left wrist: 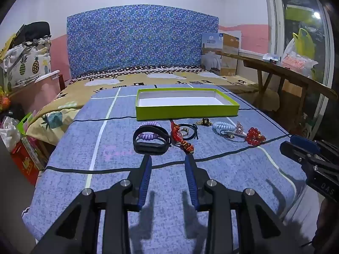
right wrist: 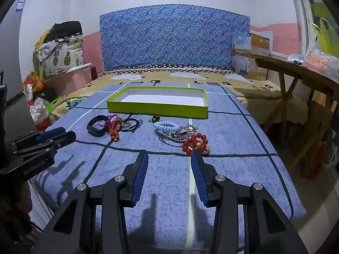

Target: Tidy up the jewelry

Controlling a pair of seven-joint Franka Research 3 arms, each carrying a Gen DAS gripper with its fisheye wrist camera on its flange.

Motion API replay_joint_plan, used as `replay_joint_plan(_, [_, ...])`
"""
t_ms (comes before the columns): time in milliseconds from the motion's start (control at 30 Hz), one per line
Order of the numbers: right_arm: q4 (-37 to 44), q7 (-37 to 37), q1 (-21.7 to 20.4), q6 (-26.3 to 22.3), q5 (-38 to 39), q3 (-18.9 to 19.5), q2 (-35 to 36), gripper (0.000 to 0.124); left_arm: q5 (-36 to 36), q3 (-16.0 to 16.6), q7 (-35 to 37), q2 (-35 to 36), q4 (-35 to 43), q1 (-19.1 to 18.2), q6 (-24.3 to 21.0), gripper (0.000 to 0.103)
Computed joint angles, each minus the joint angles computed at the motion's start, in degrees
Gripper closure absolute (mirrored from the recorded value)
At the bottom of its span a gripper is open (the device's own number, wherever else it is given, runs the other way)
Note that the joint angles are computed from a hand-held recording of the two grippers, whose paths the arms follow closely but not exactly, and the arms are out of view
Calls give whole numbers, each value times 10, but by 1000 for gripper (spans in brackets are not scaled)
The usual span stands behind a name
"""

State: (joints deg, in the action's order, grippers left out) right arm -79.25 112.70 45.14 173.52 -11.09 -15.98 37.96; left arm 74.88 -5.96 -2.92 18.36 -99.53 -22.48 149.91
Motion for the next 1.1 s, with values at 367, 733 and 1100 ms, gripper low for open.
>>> replay_joint_plan(367, [-23, 9, 18, 5, -2, -14, -17, 81, 10, -8, -14, -18, -17, -1, -12, 69])
replay_joint_plan(733, [-53, 22, 36, 28, -9, -35, -28, 81, 23, -12, -32, -18, -22, -2, -17, 69])
replay_joint_plan(1100, [-56, 17, 44, 31, 1, -44, -28, 81, 23, -13, -30, -17, -21, -2, -17, 69])
